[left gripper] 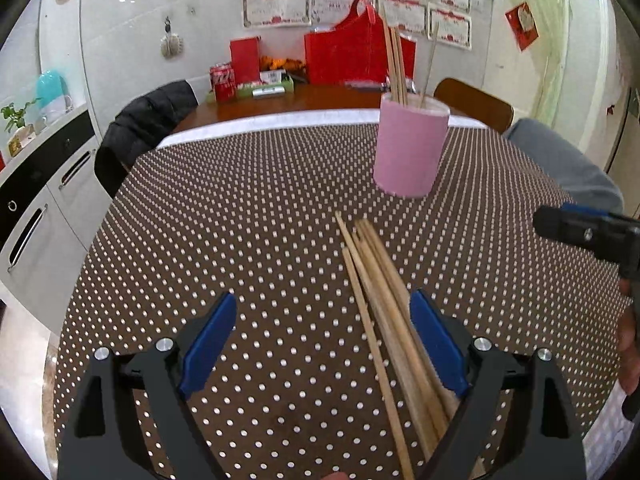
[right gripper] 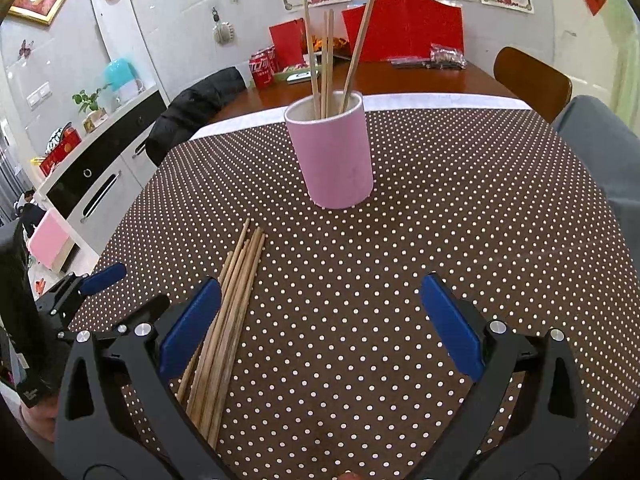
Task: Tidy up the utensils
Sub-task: 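Move both open grippers back toward the remaining chopstick pile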
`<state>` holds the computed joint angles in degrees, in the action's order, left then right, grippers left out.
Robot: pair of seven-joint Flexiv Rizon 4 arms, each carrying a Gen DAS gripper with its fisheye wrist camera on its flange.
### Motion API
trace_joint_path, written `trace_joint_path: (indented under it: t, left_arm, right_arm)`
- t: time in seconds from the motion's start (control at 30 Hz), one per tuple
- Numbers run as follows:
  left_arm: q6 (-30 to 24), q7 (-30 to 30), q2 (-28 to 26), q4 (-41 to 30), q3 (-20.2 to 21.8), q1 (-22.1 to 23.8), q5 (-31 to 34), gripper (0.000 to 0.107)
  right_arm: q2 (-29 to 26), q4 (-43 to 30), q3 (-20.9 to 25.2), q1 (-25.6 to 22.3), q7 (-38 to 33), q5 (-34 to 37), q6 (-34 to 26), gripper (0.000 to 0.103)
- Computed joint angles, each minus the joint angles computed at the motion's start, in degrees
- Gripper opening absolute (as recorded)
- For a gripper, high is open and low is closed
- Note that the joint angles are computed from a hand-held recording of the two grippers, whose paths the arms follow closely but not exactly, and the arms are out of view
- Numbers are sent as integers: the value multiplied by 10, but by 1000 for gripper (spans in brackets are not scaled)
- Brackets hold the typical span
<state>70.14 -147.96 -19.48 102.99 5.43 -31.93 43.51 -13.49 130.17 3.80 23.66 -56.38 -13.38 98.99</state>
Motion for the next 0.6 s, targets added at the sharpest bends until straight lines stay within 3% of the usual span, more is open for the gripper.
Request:
trace_joint_path:
  t: [0.6]
  left_arm:
    - [5,43,-16,26,1,-3,-52,87]
  right_arm:
    - [-18,-15,58,-56,-22,9,-27,98]
